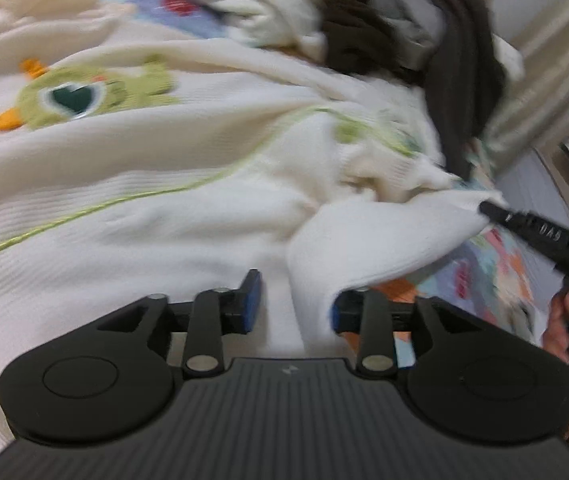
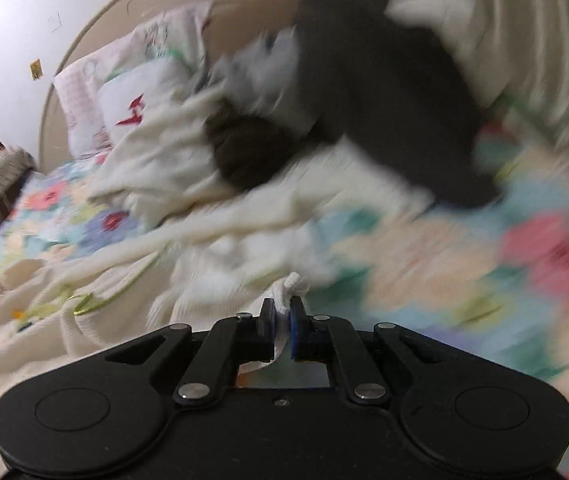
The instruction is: Fold clothes
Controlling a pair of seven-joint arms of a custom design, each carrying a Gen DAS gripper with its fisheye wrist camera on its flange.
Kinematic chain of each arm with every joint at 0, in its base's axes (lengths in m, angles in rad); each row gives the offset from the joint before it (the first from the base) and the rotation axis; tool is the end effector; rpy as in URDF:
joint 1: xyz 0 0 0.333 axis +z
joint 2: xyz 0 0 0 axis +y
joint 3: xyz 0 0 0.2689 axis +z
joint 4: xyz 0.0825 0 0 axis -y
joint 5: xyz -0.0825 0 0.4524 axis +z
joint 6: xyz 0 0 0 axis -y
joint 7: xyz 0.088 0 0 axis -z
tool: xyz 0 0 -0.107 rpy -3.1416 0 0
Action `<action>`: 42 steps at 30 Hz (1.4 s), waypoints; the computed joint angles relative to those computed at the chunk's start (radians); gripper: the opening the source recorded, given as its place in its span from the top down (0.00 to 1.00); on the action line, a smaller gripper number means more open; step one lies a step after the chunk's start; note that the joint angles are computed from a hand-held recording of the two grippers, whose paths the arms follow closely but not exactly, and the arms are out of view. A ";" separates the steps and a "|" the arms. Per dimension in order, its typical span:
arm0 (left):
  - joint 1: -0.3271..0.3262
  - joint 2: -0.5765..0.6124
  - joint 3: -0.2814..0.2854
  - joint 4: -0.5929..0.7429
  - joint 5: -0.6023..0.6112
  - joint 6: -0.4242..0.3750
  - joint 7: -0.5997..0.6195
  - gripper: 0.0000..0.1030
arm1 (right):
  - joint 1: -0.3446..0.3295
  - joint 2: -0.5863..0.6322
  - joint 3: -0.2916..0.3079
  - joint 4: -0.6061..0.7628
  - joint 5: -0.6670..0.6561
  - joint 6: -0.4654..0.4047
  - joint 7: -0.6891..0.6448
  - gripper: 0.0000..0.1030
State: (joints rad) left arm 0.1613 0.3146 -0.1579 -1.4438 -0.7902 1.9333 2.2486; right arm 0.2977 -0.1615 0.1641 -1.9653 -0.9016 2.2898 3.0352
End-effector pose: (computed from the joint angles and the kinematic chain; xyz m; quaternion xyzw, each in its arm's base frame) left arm 0.7304 -0.0330 0.4947 0.4927 -0.7724 0.3893 0.0956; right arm 0.5679 0.2675 0.5414 -0.4374 0.7775 -0.3548 0.2797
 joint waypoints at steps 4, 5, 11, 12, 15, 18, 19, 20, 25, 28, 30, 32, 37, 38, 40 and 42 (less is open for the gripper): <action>0.008 -0.074 -0.007 -0.051 -0.039 -0.068 0.106 0.44 | 0.011 -0.118 0.043 -0.020 -0.042 -0.239 -0.146 0.94; 0.005 -0.096 -0.004 -0.072 -0.046 -0.071 0.130 0.41 | 0.009 -0.156 0.050 -0.039 -0.046 -0.279 -0.167 0.94; -0.032 -0.199 0.032 -0.177 -0.023 -0.093 0.209 0.34 | -0.019 -0.348 0.076 -0.176 0.011 -0.403 -0.238 0.95; -0.041 -0.207 0.036 -0.188 0.001 -0.093 0.211 0.34 | -0.024 -0.368 0.066 -0.206 0.035 -0.388 -0.231 0.95; -0.070 -0.249 0.043 -0.249 0.087 -0.069 0.231 0.33 | -0.047 -0.418 0.030 -0.313 0.116 -0.293 -0.153 0.95; -0.090 -0.315 0.054 -0.330 0.148 -0.042 0.279 0.33 | -0.082 -0.434 0.033 -0.398 0.166 -0.222 -0.002 0.94; -0.094 -0.339 0.060 -0.354 0.160 -0.038 0.298 0.33 | -0.090 -0.425 0.033 -0.399 0.178 -0.211 0.014 0.94; -0.095 -0.357 0.068 -0.366 0.168 -0.042 0.311 0.33 | -0.098 -0.419 0.036 -0.399 0.169 -0.196 0.018 0.94; -0.100 -0.406 0.098 -0.395 0.169 -0.079 0.313 0.30 | -0.134 -0.446 0.080 -0.403 0.039 -0.128 0.015 0.94; -0.119 -0.438 0.084 -0.451 0.221 -0.040 0.281 0.30 | -0.132 -0.467 0.082 -0.419 0.042 -0.126 0.012 0.94; -0.142 -0.489 0.063 -0.530 0.270 0.066 0.271 0.23 | -0.127 -0.477 0.068 -0.432 0.072 -0.118 0.009 0.94; -0.166 -0.521 0.050 -0.590 0.307 0.154 0.251 0.12 | -0.123 -0.495 0.055 -0.454 0.099 -0.093 0.006 0.94; -0.199 -0.586 0.038 -0.717 0.285 0.374 0.202 0.41 | -0.112 -0.526 0.017 -0.503 0.211 -0.032 -0.018 0.93; -0.217 -0.591 0.063 -0.714 0.285 0.359 0.202 0.63 | -0.110 -0.529 0.010 -0.510 0.238 -0.028 -0.029 0.93; -0.221 -0.600 0.083 -0.702 0.275 0.321 0.207 0.87 | -0.110 -0.539 0.008 -0.525 0.274 -0.023 -0.046 0.93; -0.217 -0.614 0.105 -0.695 0.258 0.276 0.218 0.91 | -0.118 -0.562 0.016 -0.543 0.283 -0.012 -0.048 0.93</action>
State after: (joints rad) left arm -0.0559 -0.2996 -0.0529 -2.1388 -0.5324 2.2092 2.4667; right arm 0.1796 -0.7236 0.1798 -2.5088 -0.6184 2.2781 2.9875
